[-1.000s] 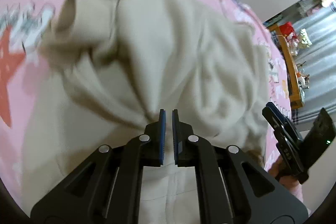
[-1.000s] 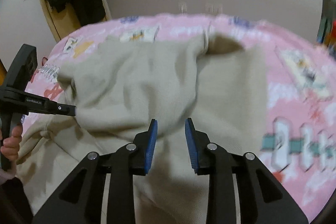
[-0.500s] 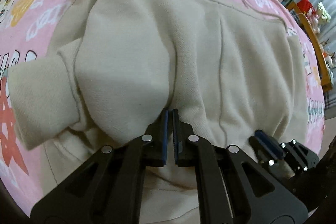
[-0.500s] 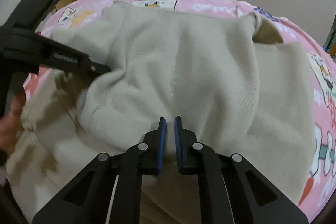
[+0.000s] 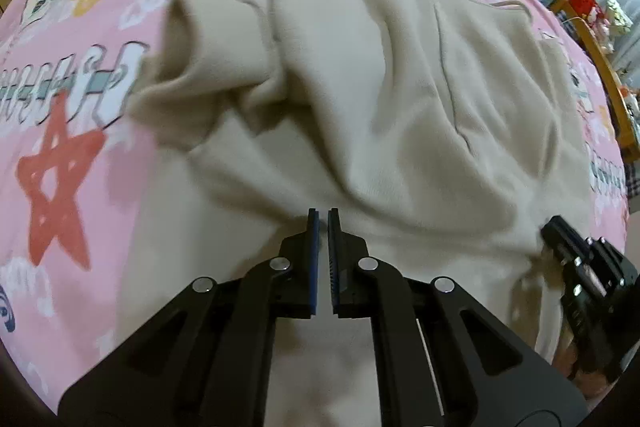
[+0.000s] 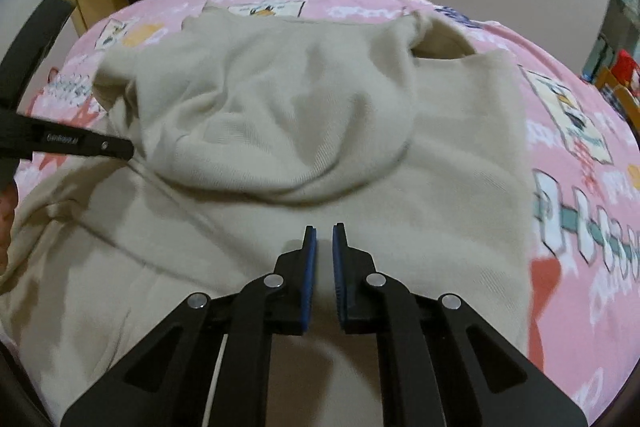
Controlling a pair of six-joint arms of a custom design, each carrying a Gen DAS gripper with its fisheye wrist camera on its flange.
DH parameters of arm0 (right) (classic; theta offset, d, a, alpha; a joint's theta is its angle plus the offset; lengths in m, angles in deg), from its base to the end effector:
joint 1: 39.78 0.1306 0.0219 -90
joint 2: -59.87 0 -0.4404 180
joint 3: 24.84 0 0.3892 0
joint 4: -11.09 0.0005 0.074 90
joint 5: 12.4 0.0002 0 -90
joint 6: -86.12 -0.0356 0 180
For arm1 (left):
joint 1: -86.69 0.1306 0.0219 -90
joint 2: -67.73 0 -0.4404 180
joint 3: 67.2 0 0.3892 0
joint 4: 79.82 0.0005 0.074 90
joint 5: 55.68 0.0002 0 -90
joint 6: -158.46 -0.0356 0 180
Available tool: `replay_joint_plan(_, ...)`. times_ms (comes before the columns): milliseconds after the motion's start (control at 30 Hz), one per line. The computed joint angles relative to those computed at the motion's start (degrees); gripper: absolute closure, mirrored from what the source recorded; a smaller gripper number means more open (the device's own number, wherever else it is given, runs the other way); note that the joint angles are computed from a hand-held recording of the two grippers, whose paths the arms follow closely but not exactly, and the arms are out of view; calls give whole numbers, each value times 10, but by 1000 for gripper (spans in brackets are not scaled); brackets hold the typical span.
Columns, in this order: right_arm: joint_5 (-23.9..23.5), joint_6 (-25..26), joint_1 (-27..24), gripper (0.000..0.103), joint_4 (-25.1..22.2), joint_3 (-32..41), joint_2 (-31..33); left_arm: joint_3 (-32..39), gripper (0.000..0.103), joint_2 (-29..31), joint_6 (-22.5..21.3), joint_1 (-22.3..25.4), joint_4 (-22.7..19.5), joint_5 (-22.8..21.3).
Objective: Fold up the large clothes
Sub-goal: 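Lift both grippers off the hoodie and move them to its hem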
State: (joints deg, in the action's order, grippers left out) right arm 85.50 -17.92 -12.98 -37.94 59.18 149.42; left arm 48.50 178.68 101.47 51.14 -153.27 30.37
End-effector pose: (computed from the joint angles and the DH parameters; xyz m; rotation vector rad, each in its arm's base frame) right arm 0.4211 0.2067 0.4443 -0.2242 2.5038 0.1175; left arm 0.4949 -0.3512 0.4720 0.0437 2.7878 -0.2159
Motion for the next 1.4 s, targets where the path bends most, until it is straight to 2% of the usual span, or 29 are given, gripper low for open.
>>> replay_joint_plan(133,42,-46,24,93,-46,2,-43,-34,97,-57,-36,3,-13,0)
replay_joint_plan(167,53,-63,32,90,-61,8,-51,-39,97,-70,-47,4,-20,0)
replay_joint_plan(267,82,-125,57,74,-102,26,-76,-55,97,-120,-81,5,-44,-2)
replay_joint_plan(400,136,-213,102,71,-184,66,-99,-83,97,-191,-108,3,-54,0)
replay_joint_plan(433,157,-248,119,68,-217,81,-106,-87,97,-202,-112,2,-54,1)
replay_joint_plan(500,195,-317,152,44,-280,108,-116,-98,97,-231,-113,-2,-57,15)
replay_joint_plan(567,218,-392,188,42,-341,141,-127,-96,97,-248,-102,-7,-73,34)
replay_joint_plan(633,231,-424,215,35,-379,167,-132,-79,97,-259,-91,-26,-97,34)
replay_joint_plan(733,287,-432,272,19,-409,192,-139,-57,97,-273,-99,-72,-120,-17)
replay_joint_plan(767,303,-430,295,14,-401,187,-150,-54,91,-278,-95,-85,-124,-24)
replay_joint_plan(800,309,-427,307,14,-392,181,-158,-52,86,-281,-89,-94,-127,-28)
replay_joint_plan(833,314,-428,322,14,-383,169,-170,-53,61,-288,-77,-108,-125,-31)
replay_joint_plan(867,323,-435,334,14,-385,159,-180,-57,21,-295,-69,-118,-118,-40)
replay_joint_plan(900,328,-444,343,14,-386,148,-190,-70,15,-309,-53,-134,-97,-71)
replay_joint_plan(933,325,-448,348,14,-382,135,-201,-76,14,-317,-43,-146,-89,-98)
replay_joint_plan(1000,313,-451,351,13,-370,106,-227,-71,14,-313,-27,-163,-116,-133)
replay_joint_plan(1067,298,-454,349,13,-370,74,-255,-68,14,-311,-21,-166,-139,-137)
replay_joint_plan(1200,302,-481,363,13,-403,32,-300,-94,14,-326,4,-164,-175,-164)
replay_joint_plan(1300,303,-511,379,12,-432,8,-334,-126,14,-350,17,-148,-189,-150)
replay_joint_plan(1400,286,-539,396,10,-444,-18,-367,-184,14,-382,26,-119,-200,-112)
